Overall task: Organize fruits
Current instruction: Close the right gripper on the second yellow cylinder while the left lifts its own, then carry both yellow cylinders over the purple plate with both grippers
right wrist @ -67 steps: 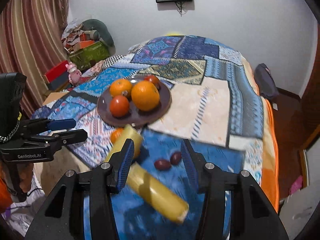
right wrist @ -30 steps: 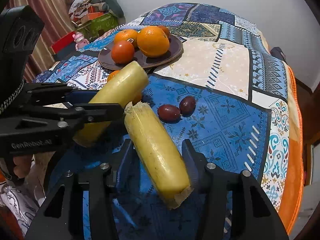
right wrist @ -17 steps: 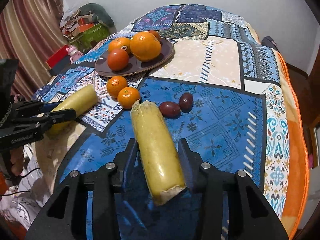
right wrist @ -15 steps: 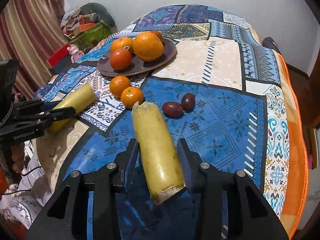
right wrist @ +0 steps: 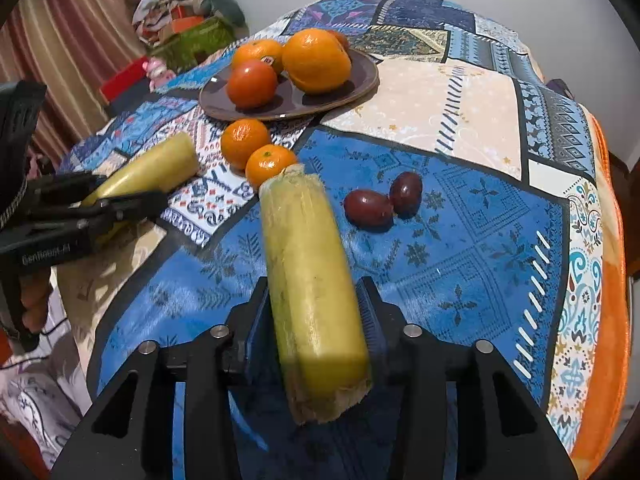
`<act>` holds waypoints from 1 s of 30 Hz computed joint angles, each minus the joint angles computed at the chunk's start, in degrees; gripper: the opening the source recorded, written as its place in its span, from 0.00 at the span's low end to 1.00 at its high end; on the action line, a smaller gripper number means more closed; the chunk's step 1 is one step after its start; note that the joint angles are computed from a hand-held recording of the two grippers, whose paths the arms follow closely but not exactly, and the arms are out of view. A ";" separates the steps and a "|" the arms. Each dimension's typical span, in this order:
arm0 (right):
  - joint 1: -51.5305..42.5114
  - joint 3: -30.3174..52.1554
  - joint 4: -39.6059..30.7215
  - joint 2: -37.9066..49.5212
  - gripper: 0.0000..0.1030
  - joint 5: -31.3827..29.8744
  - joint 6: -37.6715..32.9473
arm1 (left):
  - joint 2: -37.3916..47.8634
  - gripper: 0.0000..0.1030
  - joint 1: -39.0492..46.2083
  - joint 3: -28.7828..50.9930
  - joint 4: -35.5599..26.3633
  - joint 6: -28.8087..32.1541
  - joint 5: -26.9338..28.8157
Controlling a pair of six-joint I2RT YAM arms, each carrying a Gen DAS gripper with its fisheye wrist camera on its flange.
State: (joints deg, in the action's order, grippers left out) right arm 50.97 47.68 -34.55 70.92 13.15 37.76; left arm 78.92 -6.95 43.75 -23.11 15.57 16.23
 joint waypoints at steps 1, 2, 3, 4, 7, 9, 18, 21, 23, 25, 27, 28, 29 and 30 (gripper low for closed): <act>-0.08 -0.87 1.56 -0.74 0.34 -0.54 0.50 | -0.34 0.35 -0.24 -0.41 0.46 0.26 -0.35; -0.04 -1.05 2.10 -0.80 0.34 -0.50 0.79 | -0.59 0.35 -0.44 -0.76 0.88 0.57 -0.74; 0.40 -1.02 2.22 -0.77 0.34 0.15 1.04 | -0.93 0.35 -0.71 -0.95 1.00 0.85 -1.22; 0.85 -1.11 2.41 -1.06 0.34 0.54 1.37 | -1.00 0.35 -0.92 -0.83 0.90 0.95 -1.43; 1.01 -1.81 3.77 -2.54 0.34 -0.35 2.85 | -1.03 0.34 -0.57 0.09 -0.45 1.39 -0.78; 2.10 -1.33 3.12 -3.15 0.34 1.30 3.64 | -1.35 0.34 -0.07 0.32 -1.23 1.63 -0.17; 3.52 4.09 -0.04 -4.57 0.33 6.70 3.19 | -5.47 0.33 3.57 3.34 -5.01 1.84 3.39; 2.64 6.30 0.52 -3.32 0.33 7.38 1.56 | -5.11 0.33 4.21 5.47 -5.30 1.75 3.64; 2.06 7.52 1.57 -2.07 0.33 7.58 0.51 | -4.18 0.33 4.53 6.83 -5.31 1.75 3.65; 1.03 8.67 2.79 -0.70 0.33 7.28 -0.82 | -2.27 0.33 5.20 8.89 -5.64 1.41 4.20; 0.04 9.72 3.98 0.75 0.33 6.85 -1.88 | -0.28 0.33 5.99 10.83 -5.83 0.94 4.83; -0.53 10.25 4.52 1.49 0.33 6.55 -2.52 | 0.69 0.33 6.37 11.67 -5.49 0.68 4.93; -1.03 10.87 5.04 2.27 0.33 6.37 -3.04 | 1.57 0.33 6.67 12.41 -5.14 0.39 5.06; -1.50 11.39 5.53 3.01 0.34 6.19 -3.45 | 2.84 0.33 7.08 13.58 -4.88 0.04 5.33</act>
State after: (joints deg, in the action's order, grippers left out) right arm 49.46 59.07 -29.02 73.94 19.33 34.31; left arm 81.76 0.14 57.32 -28.00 15.61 21.56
